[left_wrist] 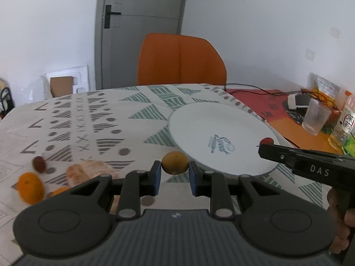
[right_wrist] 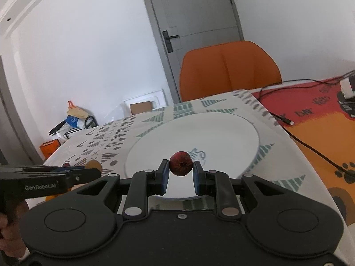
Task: Organize fruits
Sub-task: 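Carry both fruits over the white plate and open both grippers to drop them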
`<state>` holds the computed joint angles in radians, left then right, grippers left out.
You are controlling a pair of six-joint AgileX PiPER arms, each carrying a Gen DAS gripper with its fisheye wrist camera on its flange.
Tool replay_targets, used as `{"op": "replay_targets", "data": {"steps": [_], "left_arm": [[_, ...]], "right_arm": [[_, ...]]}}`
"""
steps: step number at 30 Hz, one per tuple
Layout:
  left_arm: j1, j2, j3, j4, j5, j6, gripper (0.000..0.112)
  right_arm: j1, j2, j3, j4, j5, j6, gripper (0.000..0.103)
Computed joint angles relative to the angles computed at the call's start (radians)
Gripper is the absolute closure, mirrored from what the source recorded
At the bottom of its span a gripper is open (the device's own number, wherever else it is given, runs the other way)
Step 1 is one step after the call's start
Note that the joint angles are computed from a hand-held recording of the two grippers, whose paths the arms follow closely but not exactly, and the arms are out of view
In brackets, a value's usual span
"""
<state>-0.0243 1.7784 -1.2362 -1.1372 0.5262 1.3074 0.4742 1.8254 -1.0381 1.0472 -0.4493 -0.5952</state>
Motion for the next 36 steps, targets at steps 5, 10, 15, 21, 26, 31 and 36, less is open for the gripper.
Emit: {"op": "replay_targets", "data": {"steps": [5, 10, 15, 21, 26, 31, 36], "left_arm": [[-0.055, 0.032, -0.047, 0.042, -0.018, -0.046, 0.087], [-0.097, 0.077, -0.119, 0.105, -0.021, -0.124, 0.087], [-0.135, 0.118, -0.181, 0.152, -0.021, -0.185, 0.087], [-0.155, 0.132, -0.205, 0.171, -0.024, -0.204, 0.087], [-0.138, 0.117, -0.197, 0.166, -0.014, -0.21, 0.084], [-0.105, 0.09, -0.175, 0.152, -0.013, -0.199, 0.084], [-0.062, 0.05, -0.139, 0.141, -0.013, -0.176, 0.076]], "right_arm": [[-0.022, -0.005, 0.009, -0.063, 0.01, 0.055, 0.081], [-0.03, -0.015, 0.015, -0.052, 0.012, 0.036, 0.077], [-0.034, -0.039, 0.055, -0.093, -0.022, 0.078, 0.077], [-0.041, -0.048, 0.079, -0.086, -0.046, 0.108, 0.077], [-0.039, -0.049, 0.068, -0.063, -0.039, 0.09, 0.077], [-0.026, -0.041, 0.052, -0.042, -0.033, 0.077, 0.076], [-0.005, -0.038, 0.031, 0.006, -0.039, 0.046, 0.07]]}}
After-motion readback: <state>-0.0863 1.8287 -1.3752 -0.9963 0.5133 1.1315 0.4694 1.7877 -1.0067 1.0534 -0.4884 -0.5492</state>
